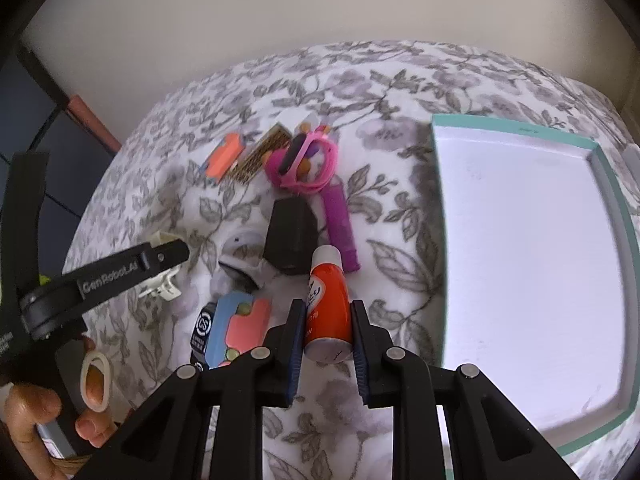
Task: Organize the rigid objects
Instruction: 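Carry both items over the teal tray while right tool releases the bottle inside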
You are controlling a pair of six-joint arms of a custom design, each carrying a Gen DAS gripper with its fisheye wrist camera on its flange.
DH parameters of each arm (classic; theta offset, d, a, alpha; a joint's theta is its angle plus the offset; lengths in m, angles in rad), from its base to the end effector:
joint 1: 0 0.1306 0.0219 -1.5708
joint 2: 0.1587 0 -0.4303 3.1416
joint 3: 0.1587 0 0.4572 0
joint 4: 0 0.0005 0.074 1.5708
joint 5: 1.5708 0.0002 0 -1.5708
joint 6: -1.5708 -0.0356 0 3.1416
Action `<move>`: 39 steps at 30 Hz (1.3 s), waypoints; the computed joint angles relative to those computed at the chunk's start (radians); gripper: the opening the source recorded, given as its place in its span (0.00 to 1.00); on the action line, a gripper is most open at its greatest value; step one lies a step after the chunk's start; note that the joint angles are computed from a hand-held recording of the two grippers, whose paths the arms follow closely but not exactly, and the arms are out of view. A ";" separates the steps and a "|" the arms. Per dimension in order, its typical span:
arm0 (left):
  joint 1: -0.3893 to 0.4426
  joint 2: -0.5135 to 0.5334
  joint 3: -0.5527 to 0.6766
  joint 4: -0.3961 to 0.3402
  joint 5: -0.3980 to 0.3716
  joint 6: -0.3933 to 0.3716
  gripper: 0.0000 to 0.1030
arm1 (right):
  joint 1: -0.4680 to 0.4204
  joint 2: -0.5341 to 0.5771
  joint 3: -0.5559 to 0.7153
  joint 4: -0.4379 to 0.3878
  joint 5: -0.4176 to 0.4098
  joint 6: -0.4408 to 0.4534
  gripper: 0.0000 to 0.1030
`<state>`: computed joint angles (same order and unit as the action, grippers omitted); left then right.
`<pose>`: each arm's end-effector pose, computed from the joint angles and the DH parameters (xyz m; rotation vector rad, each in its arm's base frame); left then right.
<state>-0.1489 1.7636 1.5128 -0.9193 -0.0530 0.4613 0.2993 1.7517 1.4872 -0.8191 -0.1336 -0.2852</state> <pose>0.6485 -0.0959 0.3202 -0.4411 2.7064 -0.0980 0.6270 0.1979 0.3201 -0.0637 2.6894 0.3649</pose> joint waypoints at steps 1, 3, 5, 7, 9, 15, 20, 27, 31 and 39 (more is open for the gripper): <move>-0.005 -0.002 0.001 0.004 -0.002 -0.005 0.53 | -0.005 -0.002 0.000 0.004 0.002 -0.004 0.23; -0.017 -0.001 0.011 0.005 0.001 -0.014 0.53 | -0.019 -0.008 -0.003 0.010 0.009 -0.016 0.23; -0.030 0.006 0.028 0.000 0.003 -0.028 0.53 | -0.034 -0.013 -0.002 0.012 0.025 -0.031 0.23; -0.053 0.019 0.055 -0.010 -0.004 -0.056 0.53 | -0.052 -0.021 -0.008 0.020 0.028 -0.047 0.23; -0.070 0.031 0.079 -0.019 -0.014 -0.075 0.53 | -0.072 -0.031 -0.016 0.028 0.037 -0.064 0.23; -0.134 0.087 0.174 -0.048 -0.008 -0.128 0.53 | -0.127 -0.054 -0.019 0.044 0.075 -0.087 0.23; -0.181 0.135 0.249 -0.069 0.009 -0.157 0.53 | -0.172 -0.057 -0.019 0.056 0.074 -0.104 0.23; -0.241 0.216 0.353 -0.110 0.016 -0.192 0.53 | -0.237 -0.051 -0.022 0.058 0.058 -0.152 0.23; -0.264 0.261 0.402 -0.132 0.013 -0.200 0.53 | -0.268 -0.045 -0.025 0.060 0.037 -0.173 0.23; -0.290 0.326 0.469 -0.166 -0.010 -0.218 0.53 | -0.288 -0.014 -0.010 0.038 0.059 -0.167 0.23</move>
<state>-0.4389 2.0893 1.9822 -1.0856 -0.0625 0.2435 0.0110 1.7380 1.4775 -0.7811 -0.0748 -0.4524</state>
